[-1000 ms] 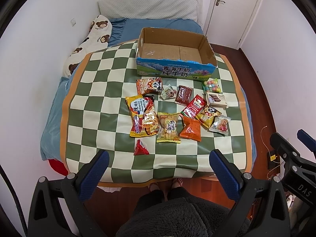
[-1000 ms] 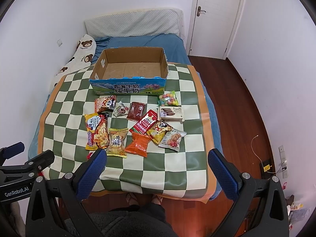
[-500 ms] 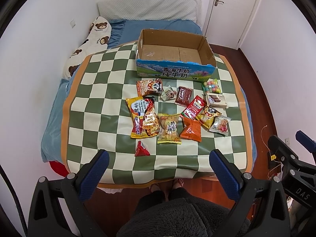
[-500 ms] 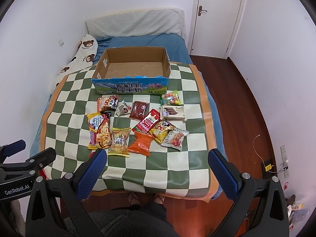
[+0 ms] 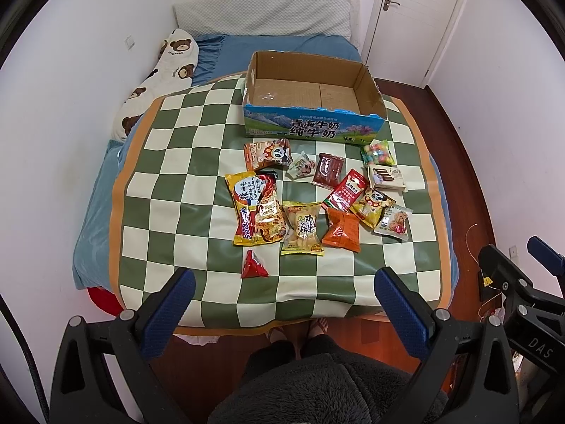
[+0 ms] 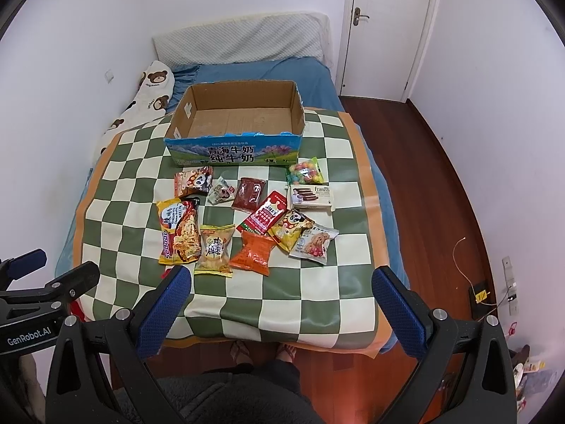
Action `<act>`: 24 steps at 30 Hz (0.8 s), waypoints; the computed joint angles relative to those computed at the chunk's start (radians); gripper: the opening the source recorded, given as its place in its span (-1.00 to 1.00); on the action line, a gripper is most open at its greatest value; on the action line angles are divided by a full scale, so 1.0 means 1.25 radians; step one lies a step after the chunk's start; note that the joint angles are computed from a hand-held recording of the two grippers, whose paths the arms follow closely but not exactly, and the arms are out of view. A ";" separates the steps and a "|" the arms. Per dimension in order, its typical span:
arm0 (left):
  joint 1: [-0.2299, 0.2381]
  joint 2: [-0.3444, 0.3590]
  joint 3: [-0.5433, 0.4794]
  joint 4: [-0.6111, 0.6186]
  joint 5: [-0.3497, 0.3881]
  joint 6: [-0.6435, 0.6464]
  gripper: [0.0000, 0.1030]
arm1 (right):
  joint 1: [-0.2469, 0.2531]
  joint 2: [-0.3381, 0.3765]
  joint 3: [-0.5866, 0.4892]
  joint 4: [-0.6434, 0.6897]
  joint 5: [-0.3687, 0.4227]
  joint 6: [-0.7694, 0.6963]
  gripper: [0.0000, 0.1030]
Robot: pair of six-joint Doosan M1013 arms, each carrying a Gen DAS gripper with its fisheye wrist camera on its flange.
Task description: Organize snacks
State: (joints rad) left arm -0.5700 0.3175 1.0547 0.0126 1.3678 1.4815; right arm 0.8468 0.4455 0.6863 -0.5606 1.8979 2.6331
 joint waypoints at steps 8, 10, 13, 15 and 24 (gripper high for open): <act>0.007 0.010 -0.008 0.004 0.002 -0.003 1.00 | -0.001 -0.002 0.010 0.008 -0.007 0.013 1.00; 0.013 0.021 -0.010 0.020 -0.008 -0.013 1.00 | -0.007 -0.006 0.024 0.023 -0.019 0.029 1.00; 0.023 0.051 -0.023 0.055 -0.009 -0.029 1.00 | -0.035 -0.025 0.081 0.072 -0.068 0.059 1.00; 0.030 0.081 -0.038 0.092 -0.005 -0.041 1.00 | -0.062 -0.038 0.131 0.117 -0.116 0.079 1.00; 0.072 0.284 -0.207 0.026 0.183 -0.036 0.99 | -0.181 -0.032 0.296 0.354 -0.309 0.123 0.98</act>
State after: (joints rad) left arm -0.4799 0.6723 0.7961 0.0452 1.5968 1.4370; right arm 0.6208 0.4054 1.0564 -0.1178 1.5112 2.7874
